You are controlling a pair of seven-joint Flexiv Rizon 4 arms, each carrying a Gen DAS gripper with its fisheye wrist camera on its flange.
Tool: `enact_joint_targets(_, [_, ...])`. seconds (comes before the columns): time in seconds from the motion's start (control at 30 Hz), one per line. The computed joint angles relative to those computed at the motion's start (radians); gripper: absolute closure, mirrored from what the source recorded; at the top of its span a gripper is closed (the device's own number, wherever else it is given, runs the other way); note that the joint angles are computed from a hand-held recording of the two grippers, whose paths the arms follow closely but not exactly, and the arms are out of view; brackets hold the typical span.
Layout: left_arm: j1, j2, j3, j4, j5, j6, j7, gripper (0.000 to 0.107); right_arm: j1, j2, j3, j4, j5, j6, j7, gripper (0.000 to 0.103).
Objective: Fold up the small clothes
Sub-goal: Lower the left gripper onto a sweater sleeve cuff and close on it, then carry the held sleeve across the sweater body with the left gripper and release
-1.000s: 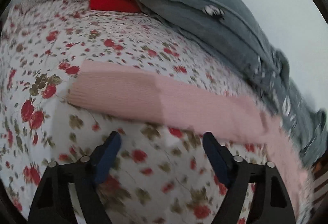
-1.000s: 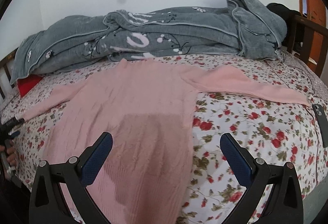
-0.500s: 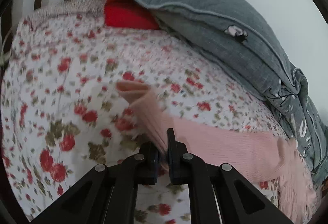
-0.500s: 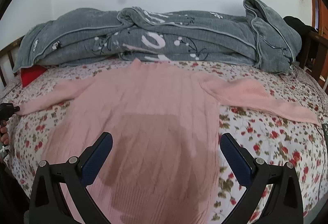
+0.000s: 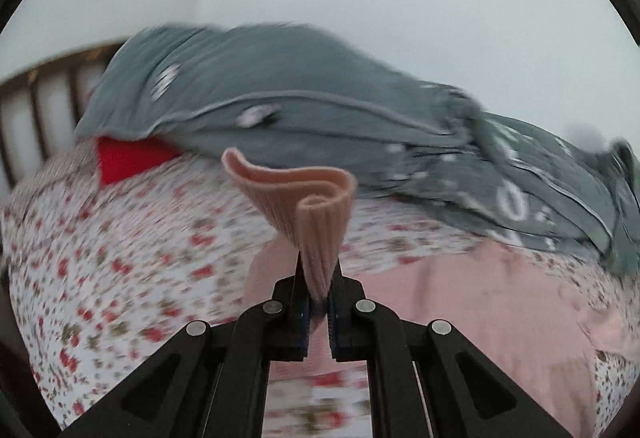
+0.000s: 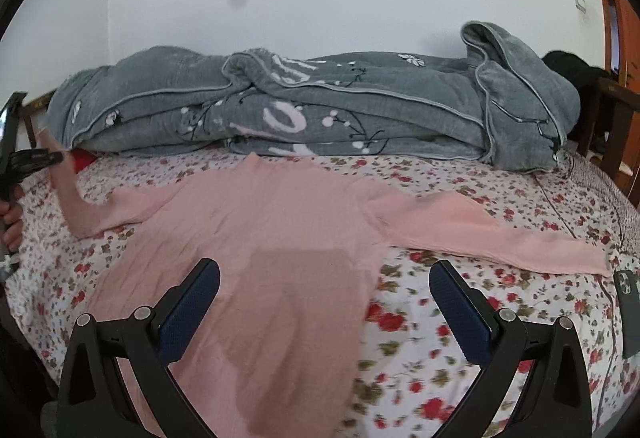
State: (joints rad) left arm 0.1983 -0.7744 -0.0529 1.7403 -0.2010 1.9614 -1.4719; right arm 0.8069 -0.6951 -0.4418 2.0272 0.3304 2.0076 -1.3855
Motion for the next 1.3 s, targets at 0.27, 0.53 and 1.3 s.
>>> enact_joint_targets(0.27, [-0.256,-0.077,0.054,-0.166,-0.085,-0.086,0.073,0.100,-0.236,0.065,0.218,0.047,-0.092,0.075,-0.011,0.000])
enact_joint_targets(0.53, [-0.420,-0.197,0.100,-0.381,-0.118,-0.271,0.087,0.100,-0.226,0.069,0.194,0.095,-0.026,0.131,-0.124,0.000])
enact_joint_targets(1.3, [-0.168,-0.235,-0.329,-0.297,-0.066,-0.326,0.366,0.050,-0.350,-0.058,0.214,-0.101,-0.124,-0.006,-0.005,0.005])
